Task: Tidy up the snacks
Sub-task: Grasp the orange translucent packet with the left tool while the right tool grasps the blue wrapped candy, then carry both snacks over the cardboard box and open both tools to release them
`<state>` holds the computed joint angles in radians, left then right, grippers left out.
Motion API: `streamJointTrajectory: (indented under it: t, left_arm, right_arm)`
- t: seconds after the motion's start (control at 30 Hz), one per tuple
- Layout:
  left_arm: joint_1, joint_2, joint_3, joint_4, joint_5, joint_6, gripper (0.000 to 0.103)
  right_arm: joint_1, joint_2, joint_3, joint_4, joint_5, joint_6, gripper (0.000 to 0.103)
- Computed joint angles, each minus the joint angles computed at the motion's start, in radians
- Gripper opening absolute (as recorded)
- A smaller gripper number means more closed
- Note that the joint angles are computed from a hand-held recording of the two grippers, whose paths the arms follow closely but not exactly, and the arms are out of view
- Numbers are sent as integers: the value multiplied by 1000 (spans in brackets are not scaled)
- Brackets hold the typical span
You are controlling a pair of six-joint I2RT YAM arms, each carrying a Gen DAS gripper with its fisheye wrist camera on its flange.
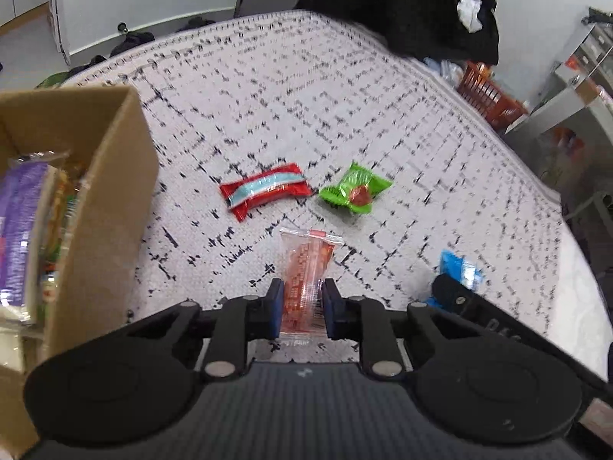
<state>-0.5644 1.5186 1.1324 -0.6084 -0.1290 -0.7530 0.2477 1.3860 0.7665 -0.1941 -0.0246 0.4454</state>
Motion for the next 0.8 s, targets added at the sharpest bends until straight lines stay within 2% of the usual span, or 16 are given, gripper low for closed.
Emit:
streamJointTrajectory:
  t: [0.23, 0.63, 0.8]
  left_arm:
    - [-7, -118, 16, -80, -42, -3, 20]
    - [32, -303, 11, -200, -94, 4, 20]
    - [91, -377, -15, -236, -80, 23, 20]
  right_arm:
    - [53, -65, 2, -9, -27, 41, 30]
    - [226, -129, 33, -19, 25, 93, 30]
    - [299, -128, 58, -17, 49, 132, 30]
